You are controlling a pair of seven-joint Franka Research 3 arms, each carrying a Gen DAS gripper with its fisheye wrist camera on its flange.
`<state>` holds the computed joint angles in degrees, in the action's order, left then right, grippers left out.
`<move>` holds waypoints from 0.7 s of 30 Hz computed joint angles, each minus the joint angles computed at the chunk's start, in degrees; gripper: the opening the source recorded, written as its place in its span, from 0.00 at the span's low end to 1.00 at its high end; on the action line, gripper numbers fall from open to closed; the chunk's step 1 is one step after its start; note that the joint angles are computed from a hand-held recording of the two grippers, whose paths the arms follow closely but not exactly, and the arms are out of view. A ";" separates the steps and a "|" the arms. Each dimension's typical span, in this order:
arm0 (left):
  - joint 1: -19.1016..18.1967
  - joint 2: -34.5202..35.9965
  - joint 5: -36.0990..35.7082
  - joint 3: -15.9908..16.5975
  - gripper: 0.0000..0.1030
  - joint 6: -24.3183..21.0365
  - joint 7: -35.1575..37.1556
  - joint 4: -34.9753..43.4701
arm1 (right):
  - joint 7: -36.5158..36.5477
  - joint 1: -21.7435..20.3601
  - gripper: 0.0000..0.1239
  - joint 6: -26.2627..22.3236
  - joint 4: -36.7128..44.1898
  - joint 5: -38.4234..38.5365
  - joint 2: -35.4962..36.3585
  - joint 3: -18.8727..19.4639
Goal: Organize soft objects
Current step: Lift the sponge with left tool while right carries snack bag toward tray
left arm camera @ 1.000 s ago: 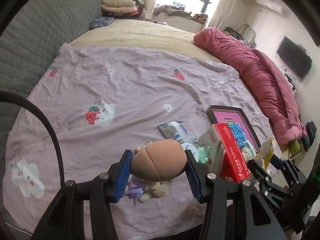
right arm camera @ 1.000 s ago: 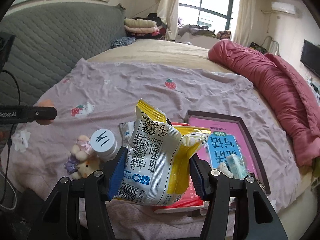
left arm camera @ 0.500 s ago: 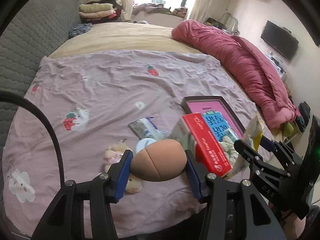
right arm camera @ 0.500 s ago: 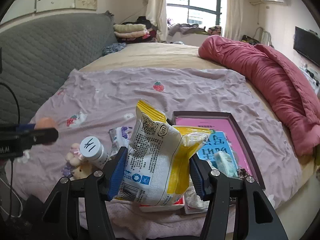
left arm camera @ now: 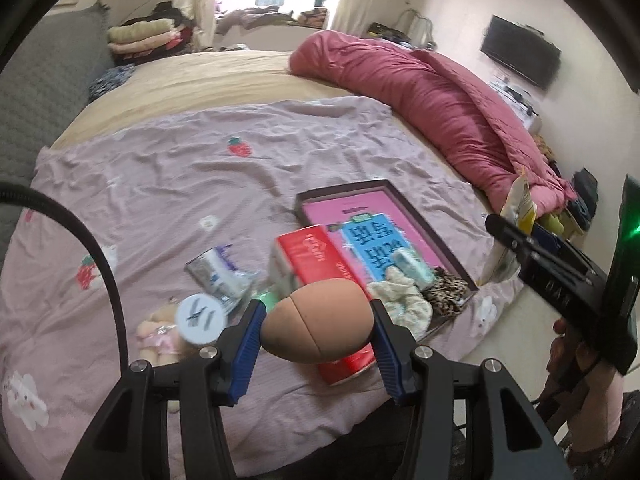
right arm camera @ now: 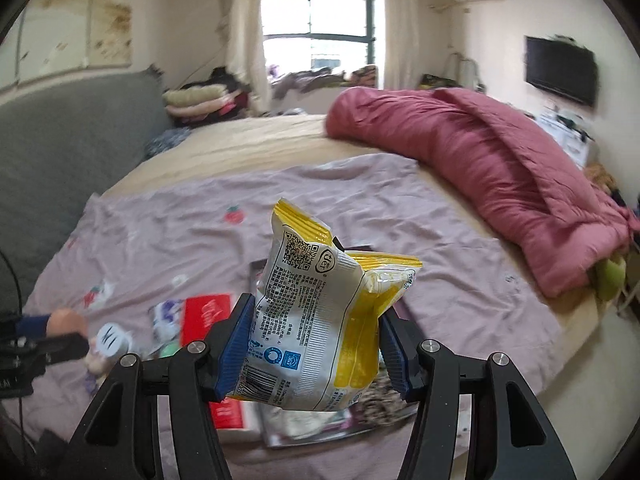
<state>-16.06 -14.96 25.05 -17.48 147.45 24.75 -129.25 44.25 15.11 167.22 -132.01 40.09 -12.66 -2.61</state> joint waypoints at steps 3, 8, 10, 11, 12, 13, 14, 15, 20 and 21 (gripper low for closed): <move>-0.35 3.57 0.68 -0.51 0.51 -0.54 0.88 3.89 | -0.87 -0.64 0.48 -0.49 1.23 0.85 0.54 -1.33; -1.56 8.80 2.38 -0.76 0.51 -1.15 1.56 9.66 | -4.20 -1.76 0.48 -2.13 2.13 3.69 0.54 -2.69; -2.37 11.21 3.04 -0.79 0.51 -2.08 2.24 12.37 | -5.74 -2.06 0.48 -2.61 2.39 4.44 0.48 -2.91; -2.82 12.24 3.04 -0.71 0.51 -2.40 2.79 13.48 | -5.95 -2.26 0.48 -2.53 2.44 4.61 0.49 -2.70; -3.23 13.10 2.95 -0.57 0.51 -2.65 3.37 14.42 | -6.54 -2.39 0.48 -2.47 2.49 4.75 0.54 -2.65; -3.67 13.98 3.09 -0.51 0.51 -3.04 3.61 15.38 | -7.33 -2.45 0.48 -2.87 2.55 4.88 0.51 -2.68; -4.05 14.76 3.01 -0.38 0.51 -3.25 3.93 16.13 | -8.52 -2.33 0.48 -3.71 2.79 5.66 0.57 -2.99; -4.39 15.41 2.95 -0.24 0.51 -3.37 4.18 16.76 | -9.49 -2.32 0.48 -4.63 3.01 6.49 0.65 -3.23; -5.78 18.10 3.11 0.36 0.51 -4.48 5.15 19.62 | -11.27 -3.47 0.48 -5.65 2.98 7.36 0.96 -2.67; -6.02 18.47 3.52 0.50 0.51 -4.76 4.95 20.06 | -11.47 -3.68 0.48 -5.91 3.01 7.46 1.05 -2.66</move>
<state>-22.08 3.51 28.57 -16.98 142.69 29.71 -109.18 32.78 11.44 161.30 -129.00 47.56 -11.61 -5.27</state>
